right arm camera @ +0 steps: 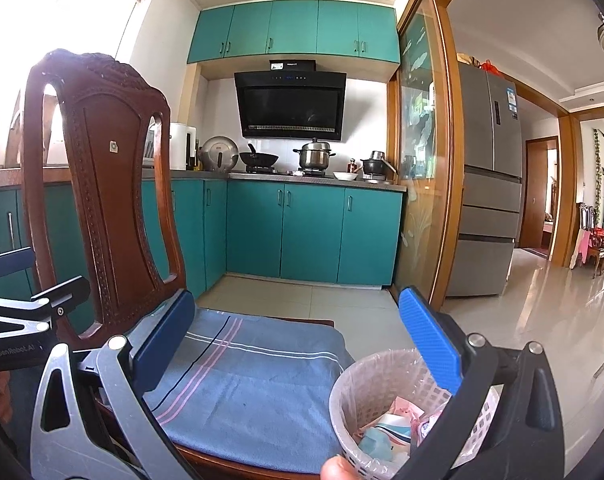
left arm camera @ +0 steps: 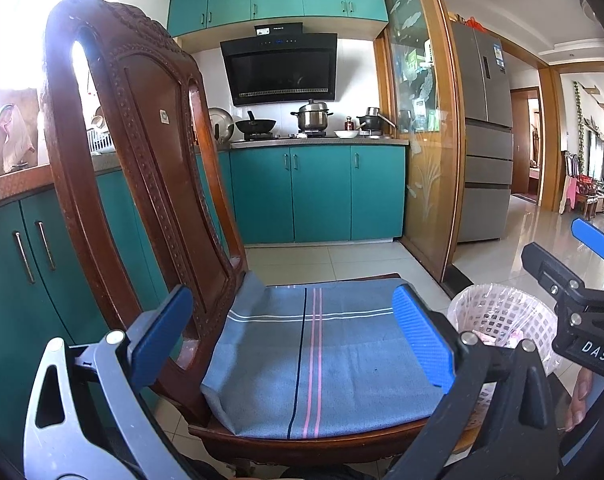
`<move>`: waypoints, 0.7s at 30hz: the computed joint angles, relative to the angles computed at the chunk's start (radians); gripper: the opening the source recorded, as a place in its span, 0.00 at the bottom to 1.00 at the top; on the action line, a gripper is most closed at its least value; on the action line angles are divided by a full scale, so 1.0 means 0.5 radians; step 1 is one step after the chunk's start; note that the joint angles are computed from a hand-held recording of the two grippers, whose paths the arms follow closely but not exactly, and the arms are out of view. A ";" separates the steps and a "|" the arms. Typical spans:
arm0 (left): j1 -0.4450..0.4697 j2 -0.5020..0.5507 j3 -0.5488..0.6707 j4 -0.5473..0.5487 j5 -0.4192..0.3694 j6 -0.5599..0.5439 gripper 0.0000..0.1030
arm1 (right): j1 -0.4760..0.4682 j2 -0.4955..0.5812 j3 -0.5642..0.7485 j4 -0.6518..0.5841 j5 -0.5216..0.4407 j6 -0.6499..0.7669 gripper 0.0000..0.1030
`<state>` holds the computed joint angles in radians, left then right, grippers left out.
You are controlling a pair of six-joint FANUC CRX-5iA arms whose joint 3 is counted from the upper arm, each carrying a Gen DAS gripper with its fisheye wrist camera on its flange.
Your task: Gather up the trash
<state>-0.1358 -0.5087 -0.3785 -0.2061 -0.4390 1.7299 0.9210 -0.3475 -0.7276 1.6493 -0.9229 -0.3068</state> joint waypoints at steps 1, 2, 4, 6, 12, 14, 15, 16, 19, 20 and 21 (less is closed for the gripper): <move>-0.001 -0.002 -0.001 0.001 -0.002 0.000 0.97 | 0.002 0.006 0.006 -0.009 -0.001 0.008 0.97; 0.002 -0.003 -0.006 0.015 0.002 -0.013 0.97 | 0.004 0.010 0.010 -0.015 -0.004 0.013 0.97; 0.006 -0.001 -0.011 0.038 0.002 -0.034 0.97 | 0.003 0.011 0.009 -0.019 -0.002 0.014 0.97; 0.012 -0.002 -0.017 0.058 0.001 -0.051 0.97 | 0.000 0.011 0.009 -0.021 0.005 0.011 0.97; 0.025 0.015 -0.022 0.112 0.002 -0.125 0.97 | -0.004 0.022 0.015 -0.038 0.015 0.027 0.97; 0.013 0.022 -0.011 0.082 -0.012 -0.102 0.97 | -0.006 0.024 0.014 -0.039 0.021 0.019 0.97; 0.014 0.024 -0.011 0.085 -0.016 -0.105 0.97 | -0.011 0.027 0.017 -0.046 0.031 0.018 0.97; 0.022 0.023 -0.017 0.107 -0.015 -0.128 0.97 | -0.022 0.032 0.021 -0.046 0.046 0.017 0.97; 0.033 0.036 -0.012 0.135 -0.041 -0.152 0.97 | -0.031 0.036 0.023 -0.045 0.064 0.019 0.97; 0.032 0.041 -0.009 0.129 -0.045 -0.146 0.97 | -0.037 0.038 0.023 -0.039 0.070 0.017 0.97; 0.034 0.045 -0.009 0.134 -0.045 -0.152 0.97 | -0.039 0.040 0.022 -0.036 0.070 0.014 0.97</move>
<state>-0.1189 -0.4863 -0.3828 -0.1391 -0.4617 1.6537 0.9018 -0.3274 -0.7163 1.6315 -0.8880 -0.2997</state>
